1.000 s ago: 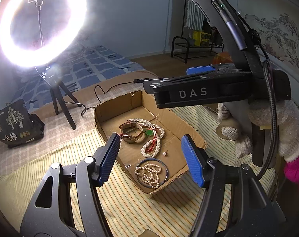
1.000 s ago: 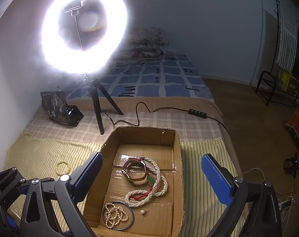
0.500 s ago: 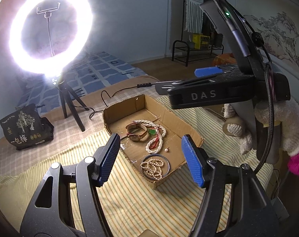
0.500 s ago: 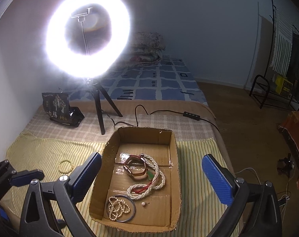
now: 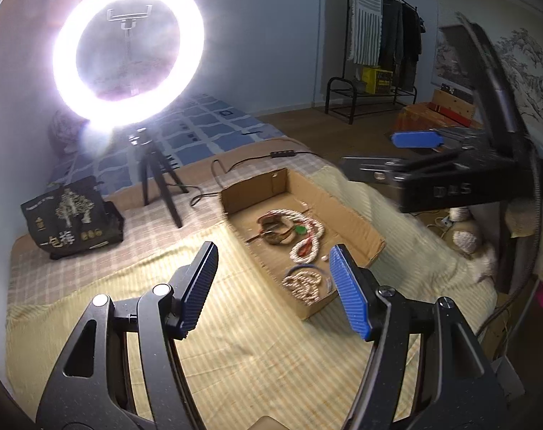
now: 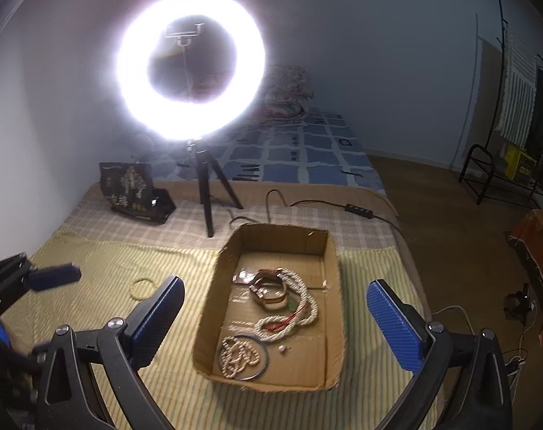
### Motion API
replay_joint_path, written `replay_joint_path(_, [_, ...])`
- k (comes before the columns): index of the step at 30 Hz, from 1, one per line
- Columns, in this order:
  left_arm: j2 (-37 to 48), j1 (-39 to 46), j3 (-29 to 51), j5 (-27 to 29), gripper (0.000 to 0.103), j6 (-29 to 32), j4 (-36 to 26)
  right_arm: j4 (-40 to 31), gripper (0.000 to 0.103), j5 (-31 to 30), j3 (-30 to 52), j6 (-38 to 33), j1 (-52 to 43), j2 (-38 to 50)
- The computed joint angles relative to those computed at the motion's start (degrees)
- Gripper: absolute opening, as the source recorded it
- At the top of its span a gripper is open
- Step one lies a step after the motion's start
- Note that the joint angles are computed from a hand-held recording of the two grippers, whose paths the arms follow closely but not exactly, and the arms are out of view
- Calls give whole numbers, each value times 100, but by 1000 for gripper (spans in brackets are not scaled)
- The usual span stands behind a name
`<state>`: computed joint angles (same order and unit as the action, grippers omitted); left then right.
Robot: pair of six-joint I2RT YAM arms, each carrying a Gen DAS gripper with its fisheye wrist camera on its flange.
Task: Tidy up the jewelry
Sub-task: 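Move the right gripper to the loose pearl while the left gripper moves to the bead bracelet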
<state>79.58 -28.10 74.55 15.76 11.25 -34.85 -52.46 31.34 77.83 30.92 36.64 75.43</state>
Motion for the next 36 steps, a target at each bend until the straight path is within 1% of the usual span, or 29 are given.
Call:
replay_joint_path(3, [-67,409,-68,226,67,174,-96,-11,103,28,-53,112,262,-43])
replay_joint_path(6, [-72,818,-111,340,67,334,-148,23,103,18,-124,237,554,-46])
replay_joint_path(13, [109,1945,-142,672,67,638,-219,472,103,24,-418,239,1278,40])
replay_joint_path(16, [192,2356,-179,790,67,746,-214,615,102,-101,-483,186,1492,186])
replay_joint_path(18, [232,2546,-207,819,67,809,-213,770,100,-313,-561,82,1591,321])
replay_joint_path(20, [311,2686,-222,847,67,850,-200,954,96,-623,-672,-8,1653,435])
replay_joint_path(22, [380,2810,-240,870,67,907,-214,1114,87,-1014,-779,-119,1702,569])
replay_joint_path(26, [500,2942,-339,920,67,998,-154,1440,77,-1691,-965,-428,1864,941])
replay_joint_path(28, [564,2959,-381,923,67,1005,-125,1579,70,-1969,-1017,-565,1928,1135])
replay_joint_path(29, [602,2969,-400,939,67,1004,-105,1674,68,-2129,-1058,-610,1959,1231])
replay_joint_path(31, [690,2977,-417,962,67,983,-73,1878,59,-2460,-1151,-665,2005,1420])
replay_joint_path(33, [783,2991,-421,1002,66,969,-62,2085,53,-2732,-1235,-741,2027,1598])
replay_joint_path(35, [912,3016,-408,1061,66,935,-53,2269,51,-2893,-1297,-819,2068,1767])
replay_joint_path(36, [952,3023,-423,1076,66,915,-37,2250,50,-2920,-1251,-819,2110,1816])
